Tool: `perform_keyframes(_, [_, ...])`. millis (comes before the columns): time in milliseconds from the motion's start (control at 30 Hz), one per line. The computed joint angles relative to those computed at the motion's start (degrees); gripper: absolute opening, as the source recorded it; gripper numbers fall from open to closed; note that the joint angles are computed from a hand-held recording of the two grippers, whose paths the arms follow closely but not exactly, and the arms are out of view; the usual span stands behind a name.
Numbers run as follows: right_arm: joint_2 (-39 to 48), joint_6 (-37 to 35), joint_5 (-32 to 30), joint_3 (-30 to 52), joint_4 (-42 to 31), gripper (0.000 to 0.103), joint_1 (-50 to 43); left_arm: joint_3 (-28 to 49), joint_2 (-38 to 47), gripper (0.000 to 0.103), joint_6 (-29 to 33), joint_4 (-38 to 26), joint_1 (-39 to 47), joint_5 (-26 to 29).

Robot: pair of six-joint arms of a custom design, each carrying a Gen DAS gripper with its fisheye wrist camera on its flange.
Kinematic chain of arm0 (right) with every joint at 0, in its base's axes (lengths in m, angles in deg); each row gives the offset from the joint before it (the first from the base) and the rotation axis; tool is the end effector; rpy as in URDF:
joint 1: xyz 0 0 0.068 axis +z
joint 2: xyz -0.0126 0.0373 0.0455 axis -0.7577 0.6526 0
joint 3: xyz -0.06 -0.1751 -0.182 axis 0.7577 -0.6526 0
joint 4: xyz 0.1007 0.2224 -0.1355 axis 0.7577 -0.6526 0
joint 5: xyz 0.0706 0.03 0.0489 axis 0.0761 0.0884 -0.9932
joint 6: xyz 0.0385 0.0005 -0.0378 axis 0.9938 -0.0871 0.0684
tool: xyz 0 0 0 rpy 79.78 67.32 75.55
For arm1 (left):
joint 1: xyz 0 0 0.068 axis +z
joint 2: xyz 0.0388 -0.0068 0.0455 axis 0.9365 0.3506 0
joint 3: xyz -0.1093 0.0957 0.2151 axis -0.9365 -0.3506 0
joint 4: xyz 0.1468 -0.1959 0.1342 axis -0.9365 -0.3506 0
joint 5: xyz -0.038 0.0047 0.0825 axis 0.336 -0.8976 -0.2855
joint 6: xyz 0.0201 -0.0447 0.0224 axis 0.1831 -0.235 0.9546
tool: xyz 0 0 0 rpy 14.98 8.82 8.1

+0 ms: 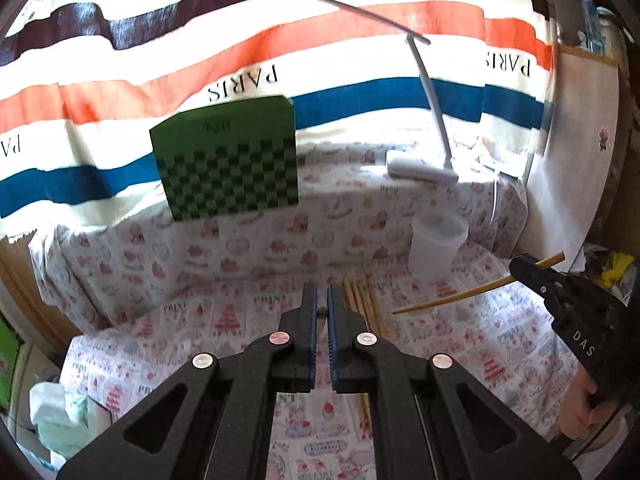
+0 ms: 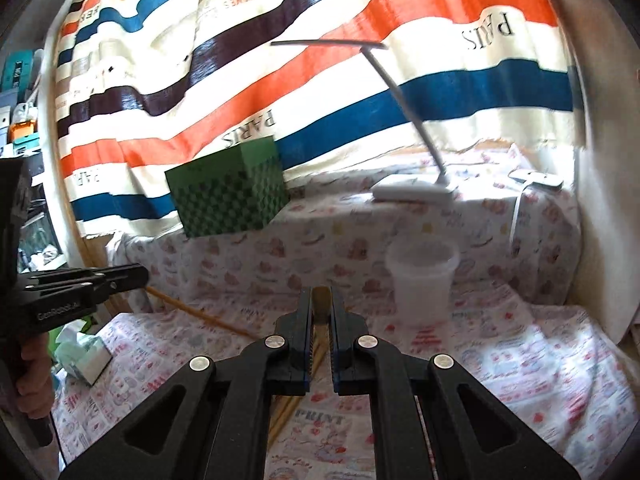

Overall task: Organize utensils
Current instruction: 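Lift both chopsticks and carry them over the clear plastic cup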

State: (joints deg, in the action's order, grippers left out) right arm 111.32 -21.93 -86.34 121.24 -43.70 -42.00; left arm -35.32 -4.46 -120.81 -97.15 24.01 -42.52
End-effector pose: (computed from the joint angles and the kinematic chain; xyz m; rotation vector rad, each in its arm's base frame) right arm 0.2553 0.0517 0.1992 -0.5612 1.9358 0.5977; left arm 0.1611 -0.1263 0.2329 -0.2949 2.1374 0.1785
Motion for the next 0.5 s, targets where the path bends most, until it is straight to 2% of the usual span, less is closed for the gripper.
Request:
perform_keyframes(300, [1.7,1.7,0.1,8.7,-3.2,0.008,-2.5,7.4,1.8,0.003,8.2,3.5,2.7,1.2])
perform_keyframes(500, [4.0,5.6,-0.5,15.3,-3.6,0.008,-4.3,12.9,5.2,0.003,14.5,9.6,4.6,4.2])
